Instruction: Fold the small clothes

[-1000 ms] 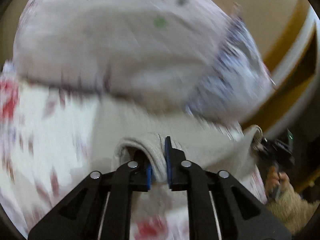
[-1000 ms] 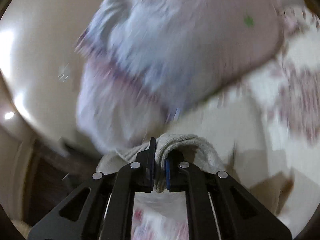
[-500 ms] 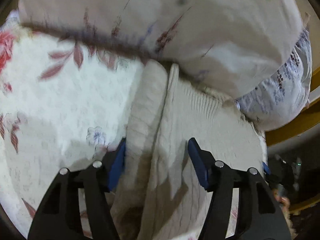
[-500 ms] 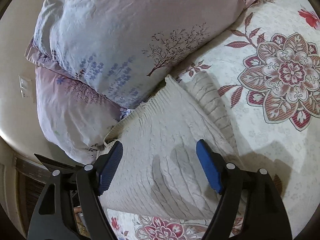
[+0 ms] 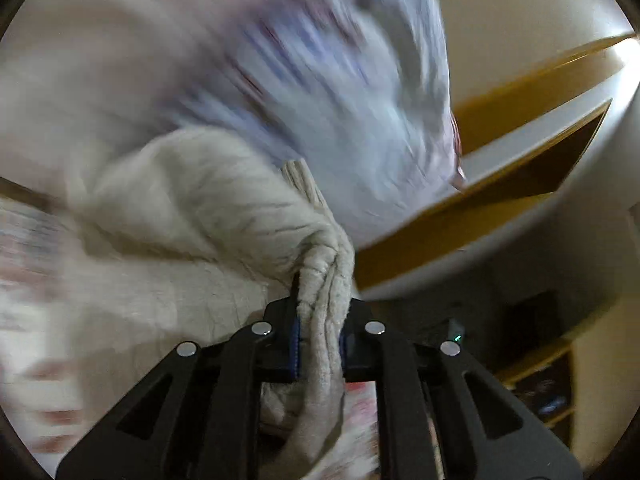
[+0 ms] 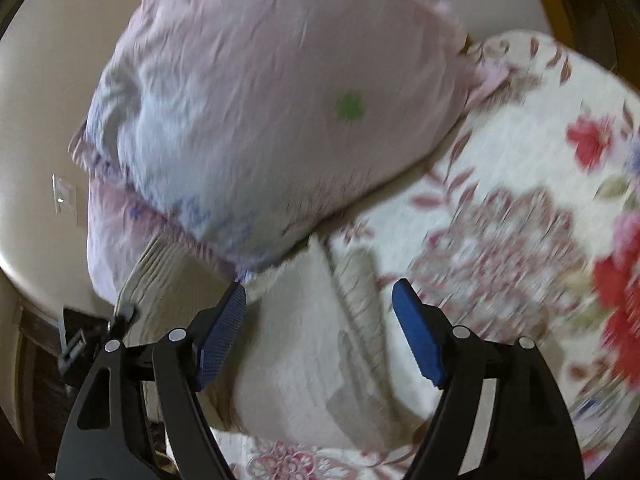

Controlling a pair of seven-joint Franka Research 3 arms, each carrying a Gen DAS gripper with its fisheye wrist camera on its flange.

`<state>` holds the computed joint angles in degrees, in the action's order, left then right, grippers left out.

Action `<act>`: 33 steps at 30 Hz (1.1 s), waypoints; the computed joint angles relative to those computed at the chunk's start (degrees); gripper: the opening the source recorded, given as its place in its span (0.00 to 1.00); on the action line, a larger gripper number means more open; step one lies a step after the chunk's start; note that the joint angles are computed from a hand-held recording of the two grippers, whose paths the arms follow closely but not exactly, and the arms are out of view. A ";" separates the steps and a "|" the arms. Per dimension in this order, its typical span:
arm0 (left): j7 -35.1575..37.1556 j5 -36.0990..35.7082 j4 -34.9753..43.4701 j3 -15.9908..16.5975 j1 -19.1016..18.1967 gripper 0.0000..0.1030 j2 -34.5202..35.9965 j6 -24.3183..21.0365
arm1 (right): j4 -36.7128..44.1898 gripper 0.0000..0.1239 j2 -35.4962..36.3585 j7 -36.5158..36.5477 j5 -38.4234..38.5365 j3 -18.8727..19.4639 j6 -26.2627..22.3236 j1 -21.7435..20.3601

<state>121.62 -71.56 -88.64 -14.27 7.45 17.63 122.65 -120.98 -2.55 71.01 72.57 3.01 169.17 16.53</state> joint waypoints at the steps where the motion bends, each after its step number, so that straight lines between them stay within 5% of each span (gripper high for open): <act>1: -2.08 -0.09 2.41 -0.87 -1.09 0.25 2.47 -0.91 | 0.59 0.62 0.41 0.71 -1.26 -0.48 -1.21 -0.51; 3: -4.70 -3.06 4.89 -2.95 -0.91 0.40 5.55 -3.94 | 2.12 0.66 1.65 3.42 -4.14 -1.30 -5.14 -1.71; 4: -4.05 -5.21 3.63 -3.66 -0.11 0.52 4.91 -4.54 | 2.62 0.71 1.98 3.13 -3.71 -1.52 -7.04 -2.28; 5: -1.94 -5.30 1.42 -3.25 0.21 0.76 2.89 -3.26 | 3.43 0.73 2.55 2.22 -2.48 -1.71 -9.23 -2.86; 6: 0.20 -4.68 -1.00 -2.40 -0.01 0.84 0.63 -0.61 | 4.47 0.77 3.39 0.85 -0.63 -1.91 -11.93 -3.53; 9: -1.44 10.99 -7.48 2.52 -3.08 0.86 -4.91 10.56 | 8.11 0.78 7.05 2.32 -1.88 -1.91 -19.94 -5.44; 15: -11.36 26.95 -10.99 4.33 -2.66 0.85 -4.03 6.17 | 17.54 0.76 16.45 9.89 -12.46 0.57 -30.86 -7.57; 17: -11.51 29.34 -11.37 3.78 -2.98 0.85 -3.65 6.43 | 18.18 0.68 17.50 10.21 -14.46 1.42 -29.93 -7.35; 20: -11.87 26.81 -10.44 2.24 -3.00 0.85 -1.25 7.97 | 16.39 0.30 16.97 9.28 -13.65 2.66 -26.03 -7.37; 21: -10.72 25.00 -10.58 1.52 -2.75 0.67 -0.95 9.35 | 15.65 0.27 16.72 6.95 -8.14 3.66 -26.60 -8.56; 22: -11.41 25.36 -9.53 1.22 -2.95 0.65 0.04 8.74 | 14.75 0.25 16.03 5.62 -5.26 4.02 -25.75 -8.74; 24: -8.89 23.53 -9.14 0.32 -1.78 0.39 0.03 7.57 | 13.56 0.24 14.20 2.01 -2.08 4.57 -24.05 -7.95; 26: -4.22 19.77 -8.50 0.84 0.98 0.35 -0.84 2.31 | 13.20 0.24 12.69 -1.29 1.12 4.97 -23.77 -6.97; 29: 4.04 18.38 -12.84 2.77 2.83 0.38 -6.92 1.68 | 13.75 0.24 11.94 -5.38 3.25 5.65 -24.46 -4.94; 30: 3.97 21.55 -14.00 4.08 2.14 0.47 -8.25 3.56 | 14.78 0.26 12.78 -3.34 -0.46 5.27 -24.25 -3.36; 32: -1.26 33.88 -17.22 6.01 -1.16 0.64 -10.10 13.71 | 16.77 0.32 14.91 8.43 -17.09 3.48 -22.00 0.22; 33: -4.93 39.88 -18.70 6.71 -2.42 0.65 -10.46 18.25 | 15.97 0.35 14.85 14.19 -22.60 2.36 -19.40 1.83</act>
<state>116.70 -31.68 -107.35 -7.56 5.03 7.18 140.90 -105.00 12.30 85.20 49.97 5.37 149.77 18.37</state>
